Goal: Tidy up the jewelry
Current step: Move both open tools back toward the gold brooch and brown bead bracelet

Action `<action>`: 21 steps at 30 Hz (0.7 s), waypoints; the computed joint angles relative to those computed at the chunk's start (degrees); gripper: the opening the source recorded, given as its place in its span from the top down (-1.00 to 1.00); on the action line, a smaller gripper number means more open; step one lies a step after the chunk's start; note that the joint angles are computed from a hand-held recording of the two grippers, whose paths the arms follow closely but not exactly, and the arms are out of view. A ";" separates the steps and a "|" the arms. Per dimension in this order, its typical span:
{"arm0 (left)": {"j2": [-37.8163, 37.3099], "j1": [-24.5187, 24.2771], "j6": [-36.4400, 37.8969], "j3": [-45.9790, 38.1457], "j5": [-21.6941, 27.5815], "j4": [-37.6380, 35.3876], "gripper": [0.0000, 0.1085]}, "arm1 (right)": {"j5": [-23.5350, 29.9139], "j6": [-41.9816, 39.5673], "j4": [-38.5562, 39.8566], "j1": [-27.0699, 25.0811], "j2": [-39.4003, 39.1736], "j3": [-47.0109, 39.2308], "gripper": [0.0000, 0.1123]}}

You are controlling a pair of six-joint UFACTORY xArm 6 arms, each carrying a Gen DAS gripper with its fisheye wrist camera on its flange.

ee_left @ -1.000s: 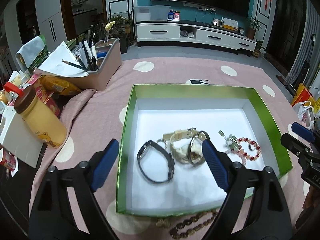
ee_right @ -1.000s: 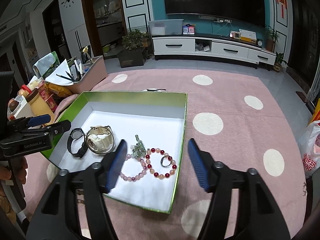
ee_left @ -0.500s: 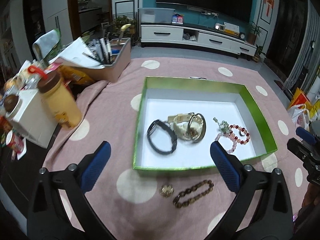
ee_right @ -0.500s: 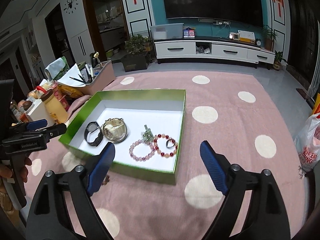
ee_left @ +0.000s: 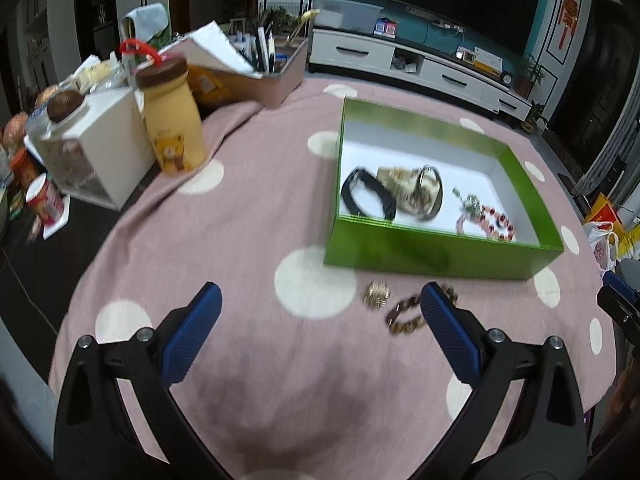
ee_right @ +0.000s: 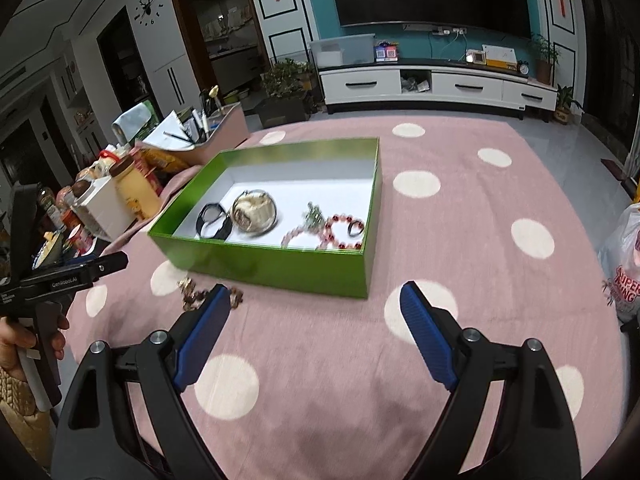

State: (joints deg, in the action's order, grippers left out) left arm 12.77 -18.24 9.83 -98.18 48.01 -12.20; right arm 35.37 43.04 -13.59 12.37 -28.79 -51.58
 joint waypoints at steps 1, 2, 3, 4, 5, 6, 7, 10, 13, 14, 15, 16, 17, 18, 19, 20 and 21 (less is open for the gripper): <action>-0.75 0.00 -0.09 1.31 -0.28 0.29 -0.86 | -0.16 -0.12 0.38 0.29 -0.06 0.34 -0.55; -1.61 -0.04 -0.26 2.85 -0.74 0.78 -0.86 | -0.26 -0.17 0.75 0.66 -0.07 0.64 -0.55; -2.51 -0.15 -0.36 4.51 -1.27 1.34 -0.86 | -0.37 -0.28 1.24 1.07 0.06 0.91 -0.55; -3.27 -0.13 -0.03 6.05 -1.90 1.38 -0.86 | -0.43 -0.62 1.88 1.35 0.29 0.95 -0.55; -3.82 -0.19 0.07 7.09 -2.21 1.51 -0.86 | -0.68 -1.01 2.72 1.71 0.61 1.13 -0.55; -4.58 -0.20 0.27 8.57 -2.55 1.45 -0.86 | -0.81 -1.08 3.18 2.04 0.76 1.29 -0.55; -4.81 -0.23 0.47 9.06 -2.61 1.24 -0.86 | -1.18 -1.59 4.27 2.42 1.30 1.44 -0.55; -6.38 -0.35 2.47 12.28 -3.89 -0.08 -0.86 | -2.54 -3.40 7.67 3.49 3.23 1.55 -0.55; -6.71 -0.46 3.91 13.56 -4.62 -0.92 -0.86 | -3.72 -5.94 11.61 4.54 5.72 0.95 -0.55; -6.63 -0.42 4.09 13.68 -4.53 -1.12 -0.86 | -4.07 -6.87 12.54 4.99 6.72 0.47 -0.55; -6.42 -0.35 4.03 13.56 -4.21 -1.26 -0.86 | -4.59 -8.07 13.40 5.54 7.74 -0.07 -0.53; -6.21 -0.21 4.01 13.39 -3.99 -1.45 -0.86 | -4.99 -9.09 14.00 5.87 8.45 -0.50 -0.50; -5.88 -0.08 3.97 13.08 -3.80 -1.60 -0.86 | -5.48 -10.59 14.80 6.28 9.34 -1.07 -0.48; -5.59 0.09 4.03 12.84 -3.73 -1.83 -0.86 | -6.13 -12.94 16.14 6.76 10.52 -1.88 -0.43; -5.43 0.24 4.12 12.69 -3.66 -2.05 -0.86 | -6.49 -14.42 16.98 6.99 11.35 -2.46 -0.36; -5.16 0.46 4.23 12.43 -3.63 -2.41 -0.86 | -6.64 -16.31 17.81 7.24 12.50 -3.43 -0.33; -4.90 0.70 4.51 12.14 -3.56 -2.89 -0.86 | -6.58 -17.87 18.19 7.44 13.70 -4.51 -0.29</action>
